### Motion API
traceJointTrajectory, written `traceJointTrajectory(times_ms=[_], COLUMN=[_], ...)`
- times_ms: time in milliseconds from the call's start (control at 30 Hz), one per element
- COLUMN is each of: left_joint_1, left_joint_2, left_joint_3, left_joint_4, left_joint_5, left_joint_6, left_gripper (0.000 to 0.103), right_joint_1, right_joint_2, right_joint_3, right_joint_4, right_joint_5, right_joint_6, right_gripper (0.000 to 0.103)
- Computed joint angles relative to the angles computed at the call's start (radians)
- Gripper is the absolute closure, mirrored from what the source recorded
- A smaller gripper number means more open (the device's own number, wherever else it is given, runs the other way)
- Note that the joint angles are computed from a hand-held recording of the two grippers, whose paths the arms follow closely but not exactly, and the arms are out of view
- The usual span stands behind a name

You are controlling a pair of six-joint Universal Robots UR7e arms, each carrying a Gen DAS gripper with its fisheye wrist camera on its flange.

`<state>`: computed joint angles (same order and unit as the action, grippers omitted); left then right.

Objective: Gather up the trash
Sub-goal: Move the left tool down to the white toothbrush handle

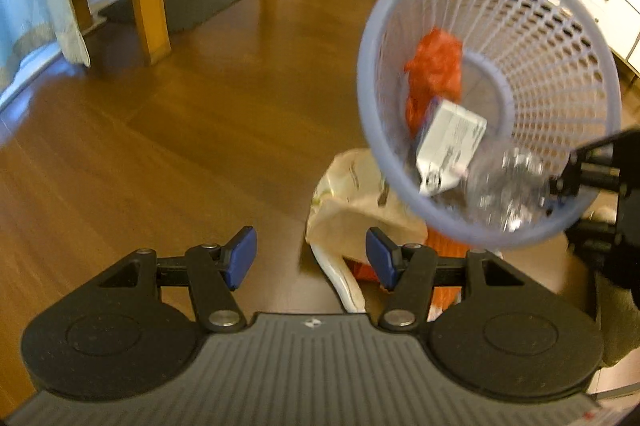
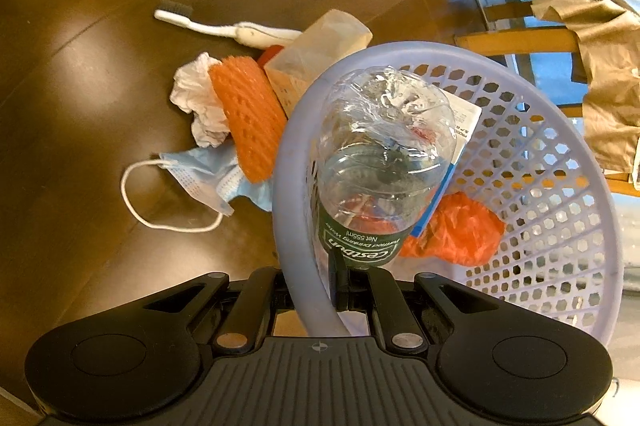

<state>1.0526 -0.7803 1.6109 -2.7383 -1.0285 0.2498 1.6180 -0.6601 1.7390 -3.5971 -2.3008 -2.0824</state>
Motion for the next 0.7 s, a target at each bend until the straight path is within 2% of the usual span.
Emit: traceJointTrajectory(times_ms=[467, 700], left_joint_1=[0.006, 0.019], left_joint_2=[0.055, 0.116], left_joint_3=[0.061, 0.022], left_joint_4=[-0.014, -0.005], left_joint_5=[0.024, 0.036], left_joint_6=[-0.011, -0.012], left_gripper=[0.048, 0.050], right_joint_1=[-0.014, -0.015], right_joint_2=[0.010, 0.010], right_joint_3=[-0.028, -0.029], right_joint_4=[-0.019, -0.015], right_joint_5=[-0.013, -0.016], right_joint_6=[-0.007, 0.002], right_gripper=[0.099, 0.099])
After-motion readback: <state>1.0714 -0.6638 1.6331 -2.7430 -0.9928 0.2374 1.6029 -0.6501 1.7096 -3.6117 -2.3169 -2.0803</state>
